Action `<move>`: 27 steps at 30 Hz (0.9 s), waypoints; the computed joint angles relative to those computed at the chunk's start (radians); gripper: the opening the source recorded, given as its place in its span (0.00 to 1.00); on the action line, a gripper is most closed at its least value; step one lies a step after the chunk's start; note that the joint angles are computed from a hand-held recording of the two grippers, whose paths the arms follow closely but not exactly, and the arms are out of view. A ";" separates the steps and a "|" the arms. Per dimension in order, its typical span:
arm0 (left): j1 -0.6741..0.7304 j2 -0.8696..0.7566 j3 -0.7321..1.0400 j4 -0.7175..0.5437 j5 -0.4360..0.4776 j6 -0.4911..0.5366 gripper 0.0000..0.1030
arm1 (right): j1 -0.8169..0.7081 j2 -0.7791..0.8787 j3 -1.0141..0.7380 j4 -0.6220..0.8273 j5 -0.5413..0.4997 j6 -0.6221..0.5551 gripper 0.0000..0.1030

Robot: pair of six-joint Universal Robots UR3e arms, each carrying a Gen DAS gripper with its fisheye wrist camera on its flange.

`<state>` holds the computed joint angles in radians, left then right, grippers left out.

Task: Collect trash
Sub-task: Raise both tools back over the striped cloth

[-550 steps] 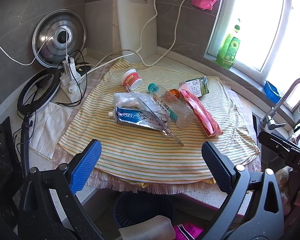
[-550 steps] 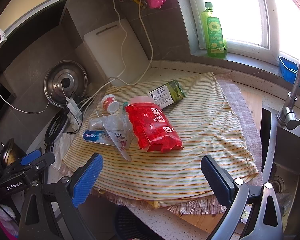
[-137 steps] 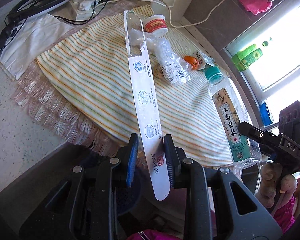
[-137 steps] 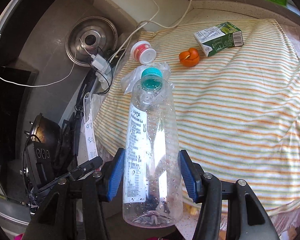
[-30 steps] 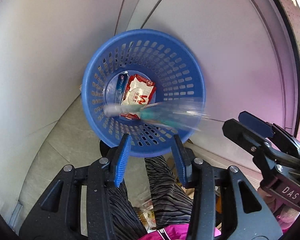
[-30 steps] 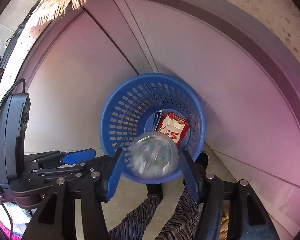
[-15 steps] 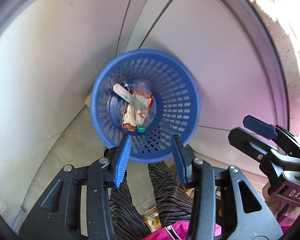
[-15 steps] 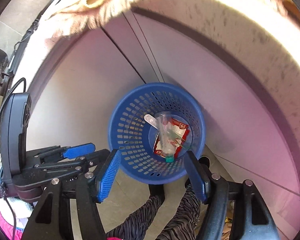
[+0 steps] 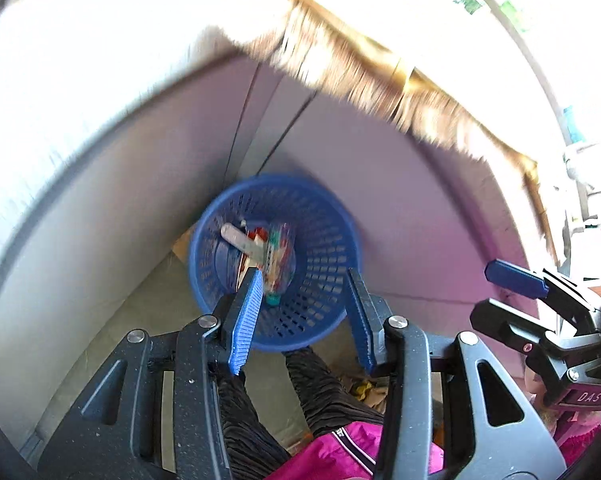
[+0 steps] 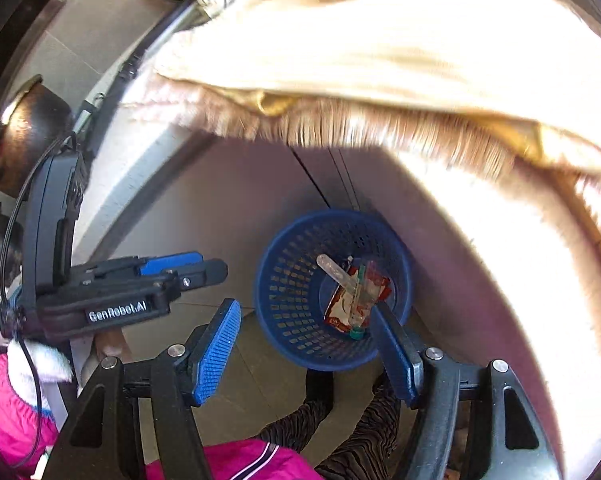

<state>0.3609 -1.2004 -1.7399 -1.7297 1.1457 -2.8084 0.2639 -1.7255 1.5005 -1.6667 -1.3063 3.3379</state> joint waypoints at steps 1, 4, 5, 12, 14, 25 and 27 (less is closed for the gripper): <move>0.001 -0.007 0.026 -0.004 -0.007 -0.006 0.41 | -0.013 -0.006 -0.023 0.023 0.010 -0.017 0.68; 0.003 -0.039 0.113 -0.017 -0.028 -0.027 0.41 | -0.059 -0.007 -0.096 0.091 0.042 -0.080 0.68; 0.000 -0.053 0.144 -0.016 -0.033 -0.037 0.41 | -0.073 -0.006 -0.123 0.114 0.050 -0.099 0.68; -0.081 -0.199 0.356 0.057 -0.041 -0.145 0.41 | -0.200 0.012 -0.307 0.247 0.106 -0.199 0.68; -0.104 -0.248 0.421 0.077 -0.046 -0.178 0.46 | -0.239 0.033 -0.367 0.277 0.127 -0.224 0.69; -0.215 -0.573 0.838 0.140 -0.045 -0.362 0.49 | -0.405 0.292 -0.772 0.349 0.178 -0.327 0.80; -0.227 -0.628 0.905 0.142 -0.048 -0.392 0.49 | -0.425 0.363 -0.867 0.364 0.201 -0.337 0.80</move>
